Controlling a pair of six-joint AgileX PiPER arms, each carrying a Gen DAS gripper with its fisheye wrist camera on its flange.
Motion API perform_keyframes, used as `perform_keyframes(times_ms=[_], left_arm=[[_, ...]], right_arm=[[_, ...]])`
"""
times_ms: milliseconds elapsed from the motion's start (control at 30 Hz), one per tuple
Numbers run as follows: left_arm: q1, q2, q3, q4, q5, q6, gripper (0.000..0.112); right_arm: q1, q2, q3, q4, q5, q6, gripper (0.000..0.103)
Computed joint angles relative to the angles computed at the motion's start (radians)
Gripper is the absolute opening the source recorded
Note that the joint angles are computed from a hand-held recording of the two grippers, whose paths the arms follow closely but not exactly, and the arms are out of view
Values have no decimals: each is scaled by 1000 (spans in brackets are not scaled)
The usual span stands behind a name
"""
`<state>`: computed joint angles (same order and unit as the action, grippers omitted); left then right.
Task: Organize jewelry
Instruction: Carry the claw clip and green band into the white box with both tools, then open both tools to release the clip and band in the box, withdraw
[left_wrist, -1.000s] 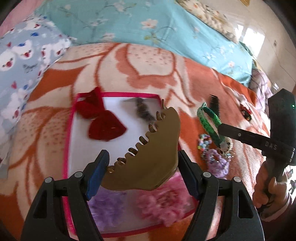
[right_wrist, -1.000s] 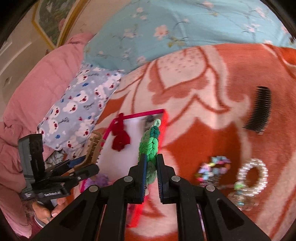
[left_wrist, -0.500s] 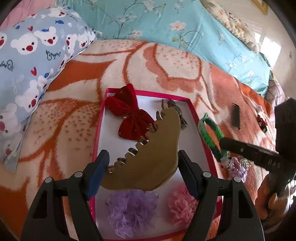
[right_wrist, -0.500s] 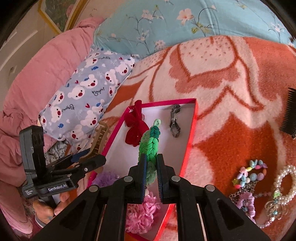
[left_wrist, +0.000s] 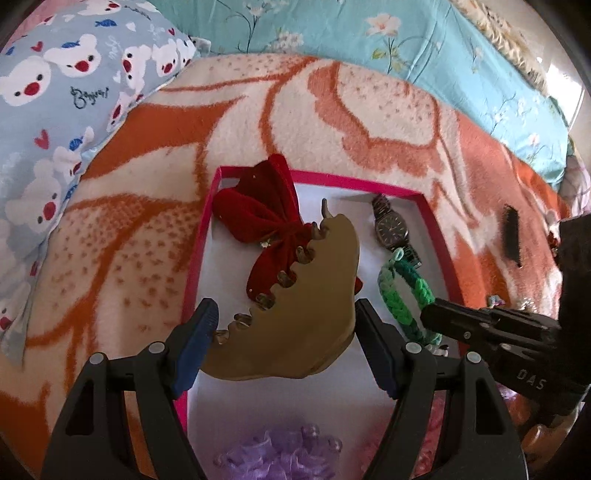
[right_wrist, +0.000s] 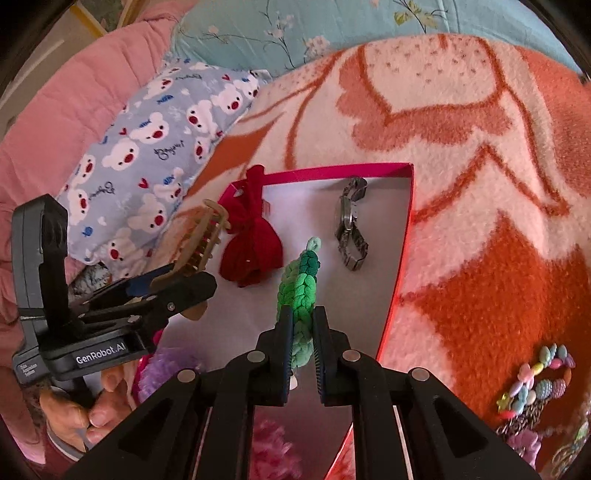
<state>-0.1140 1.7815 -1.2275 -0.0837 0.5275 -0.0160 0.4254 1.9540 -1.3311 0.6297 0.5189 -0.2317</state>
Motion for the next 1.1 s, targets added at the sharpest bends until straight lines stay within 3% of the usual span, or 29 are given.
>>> perform_keyframes(times_ms=[167,467,700,1100], left_arm=[[-35,17,-7,113,-9,-98,75],[-35,35,-35,114,20,-101,76],[-41,46,-50,113,38,-102,76],[-51,60,-59,136,49,-126,76]], right_arm=[[-5,22,-12,-14,10,-4,11],[-7,34,-40,-24,33,-4,15],[-18,-11,-1,24,18,-41,36],[-38,-121,93,96,-10,-101,36]])
